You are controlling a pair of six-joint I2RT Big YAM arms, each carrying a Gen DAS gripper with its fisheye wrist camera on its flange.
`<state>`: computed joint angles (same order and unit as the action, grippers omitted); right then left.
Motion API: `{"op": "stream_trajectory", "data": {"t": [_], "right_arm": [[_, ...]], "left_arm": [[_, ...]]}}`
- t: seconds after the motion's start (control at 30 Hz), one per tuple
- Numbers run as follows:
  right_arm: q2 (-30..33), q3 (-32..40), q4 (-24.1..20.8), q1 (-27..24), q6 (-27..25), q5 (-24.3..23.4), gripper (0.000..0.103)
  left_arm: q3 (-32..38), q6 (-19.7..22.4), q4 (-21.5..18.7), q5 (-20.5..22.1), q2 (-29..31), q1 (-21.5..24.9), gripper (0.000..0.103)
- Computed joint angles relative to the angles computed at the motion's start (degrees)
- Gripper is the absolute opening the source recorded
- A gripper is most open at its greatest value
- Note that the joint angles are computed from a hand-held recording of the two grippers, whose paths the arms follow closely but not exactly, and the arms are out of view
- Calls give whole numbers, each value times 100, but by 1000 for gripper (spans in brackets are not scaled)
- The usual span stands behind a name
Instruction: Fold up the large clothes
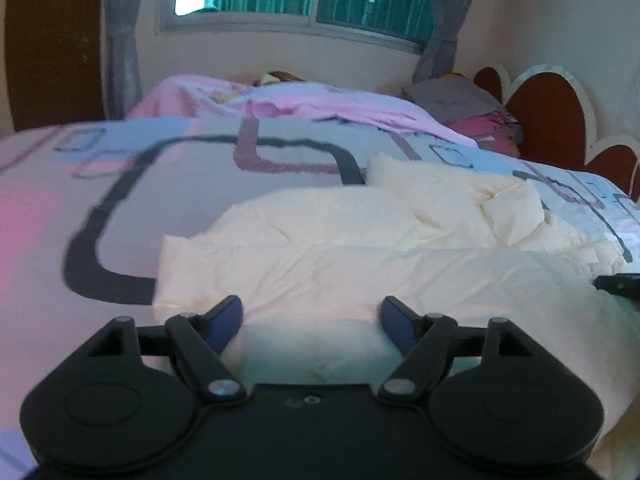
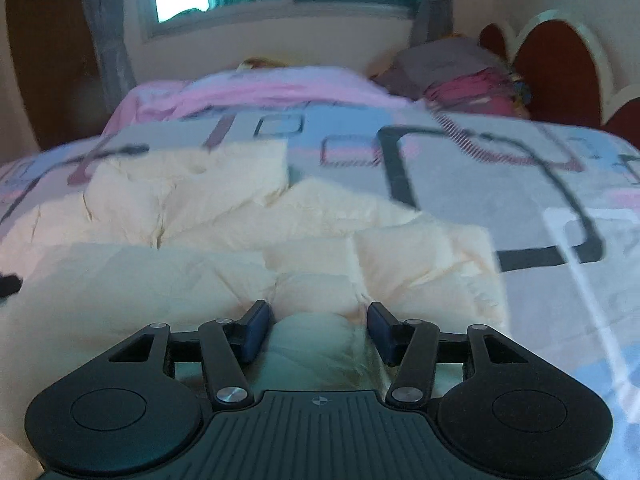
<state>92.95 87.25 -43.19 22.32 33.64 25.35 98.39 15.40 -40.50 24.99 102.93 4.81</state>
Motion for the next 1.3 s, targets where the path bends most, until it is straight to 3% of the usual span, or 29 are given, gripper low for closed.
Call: {"op": "stream_trajectory", "data": {"t": [0.07,0.2,0.33,0.53,0.63,0.83,1.1,1.17,1.3], "right_arm": [[-217,-202,184,140,76,169,81],[-437,-403,414,481,21,391,81],[-457,-432,538,714,-24,588,80],[-350,-414,140,759,-33,628,80],[-241,-353,-270,680,53,617,80],[-261,-650,-6,488,230,210,80],[-602,-713,-299,651,651,639,80],[-561,-687,-508,636,748,558,73],[-373,-556,-678,580,845,482,73]], "left_arm": [[-363,-135,312,61,-330,-9,95],[-1001,-162,639,137,-896,-152,95],[-1293,-60,554,75,-1135,-349,94],[-1541,158,445,4,-1286,-439,93],[-1586,315,372,-130,-1270,-433,94],[-1775,413,604,-170,-1208,-365,96],[-1794,89,602,-59,-1419,-8,89],[-1734,196,485,-58,-1355,89,89],[-1613,387,324,-78,-1202,129,91]]}}
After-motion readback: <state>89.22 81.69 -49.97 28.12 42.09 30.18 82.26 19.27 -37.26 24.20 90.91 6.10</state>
